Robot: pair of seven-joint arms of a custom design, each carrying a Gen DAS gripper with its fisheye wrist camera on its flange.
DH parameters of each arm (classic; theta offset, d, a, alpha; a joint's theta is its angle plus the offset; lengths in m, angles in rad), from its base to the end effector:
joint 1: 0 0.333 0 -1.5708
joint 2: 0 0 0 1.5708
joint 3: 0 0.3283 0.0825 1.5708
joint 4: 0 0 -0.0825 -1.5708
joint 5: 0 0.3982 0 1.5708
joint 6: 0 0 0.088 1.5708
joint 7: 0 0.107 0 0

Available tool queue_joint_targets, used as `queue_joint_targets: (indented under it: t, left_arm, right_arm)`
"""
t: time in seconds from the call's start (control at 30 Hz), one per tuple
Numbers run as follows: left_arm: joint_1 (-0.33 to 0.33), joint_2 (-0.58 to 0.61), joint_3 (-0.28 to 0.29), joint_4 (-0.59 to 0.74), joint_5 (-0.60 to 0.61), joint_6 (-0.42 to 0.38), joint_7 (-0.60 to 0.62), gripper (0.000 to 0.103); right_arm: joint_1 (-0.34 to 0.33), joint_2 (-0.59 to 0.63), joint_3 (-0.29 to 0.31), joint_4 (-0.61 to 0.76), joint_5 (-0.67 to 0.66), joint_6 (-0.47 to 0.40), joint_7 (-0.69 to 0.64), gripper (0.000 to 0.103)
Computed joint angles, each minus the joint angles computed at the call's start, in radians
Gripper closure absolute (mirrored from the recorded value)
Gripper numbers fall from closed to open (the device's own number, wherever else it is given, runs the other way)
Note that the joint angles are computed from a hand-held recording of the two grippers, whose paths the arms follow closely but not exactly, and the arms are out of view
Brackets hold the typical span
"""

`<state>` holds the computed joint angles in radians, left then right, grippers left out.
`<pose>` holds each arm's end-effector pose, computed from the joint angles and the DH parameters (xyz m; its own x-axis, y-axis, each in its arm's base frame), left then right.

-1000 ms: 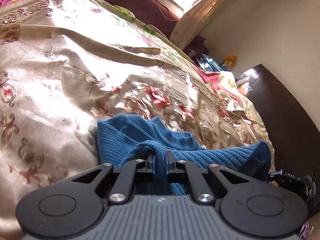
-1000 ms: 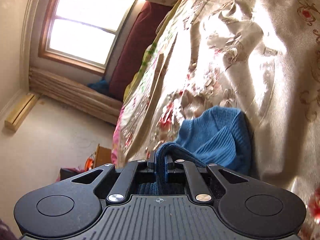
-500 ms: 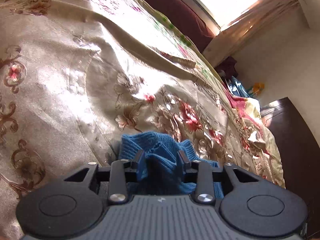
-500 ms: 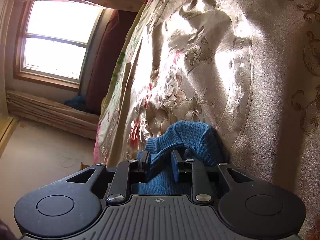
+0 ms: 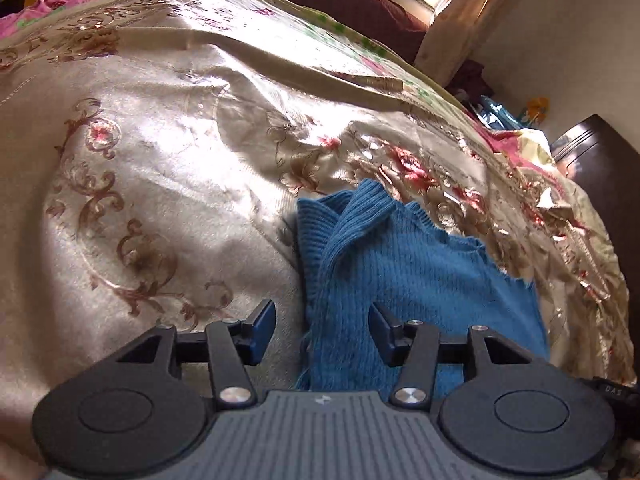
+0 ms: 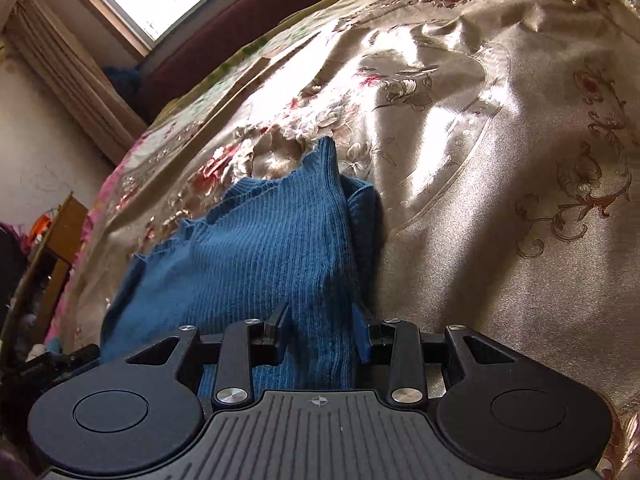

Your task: Fold small clothes

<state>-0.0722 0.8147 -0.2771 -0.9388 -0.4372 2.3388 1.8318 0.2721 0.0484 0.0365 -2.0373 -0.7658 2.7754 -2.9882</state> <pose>0.8091 -0.1952 0.4824 -0.3679 -0.8096 0.4574 -0.8182 0.0481 -0.5729 0.5772 0.2156 0.4955 -0.4947 -0.7124 -0.4978 -0.4744 0.7012 -0.5322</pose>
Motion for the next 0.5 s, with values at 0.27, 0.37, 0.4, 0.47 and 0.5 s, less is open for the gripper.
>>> queue_joint_targets:
  t: [0.27, 0.37, 0.4, 0.47, 0.5]
  left_arm:
    - [-0.003, -0.089, 0.004, -0.179, -0.004, 0.13, 0.094, 0.041]
    - [-0.029, -0.058, 0.025, -0.118, 0.041, 0.111, 0.082, 0.061]
    - [-0.027, -0.045, 0.019, -0.089, 0.041, 0.079, 0.075, 0.072]
    - [-0.016, -0.034, 0.003, -0.062, 0.03, 0.024, 0.078, 0.079]
    - [-0.015, -0.047, 0.003, -0.082, 0.028, 0.028, 0.083, 0.079]
  right_arm:
    - [0.014, -0.002, 0.016, 0.002, 0.053, -0.033, -0.099, 0.069]
    - [0.021, 0.003, 0.018, 0.019, 0.051, -0.062, -0.13, 0.08]
    - [0.022, 0.005, 0.018, 0.022, 0.058, -0.064, -0.144, 0.083]
    - [0.022, 0.004, 0.017, 0.024, 0.074, -0.054, -0.163, 0.088]
    - [0.021, 0.001, 0.016, 0.021, 0.076, -0.044, -0.168, 0.089]
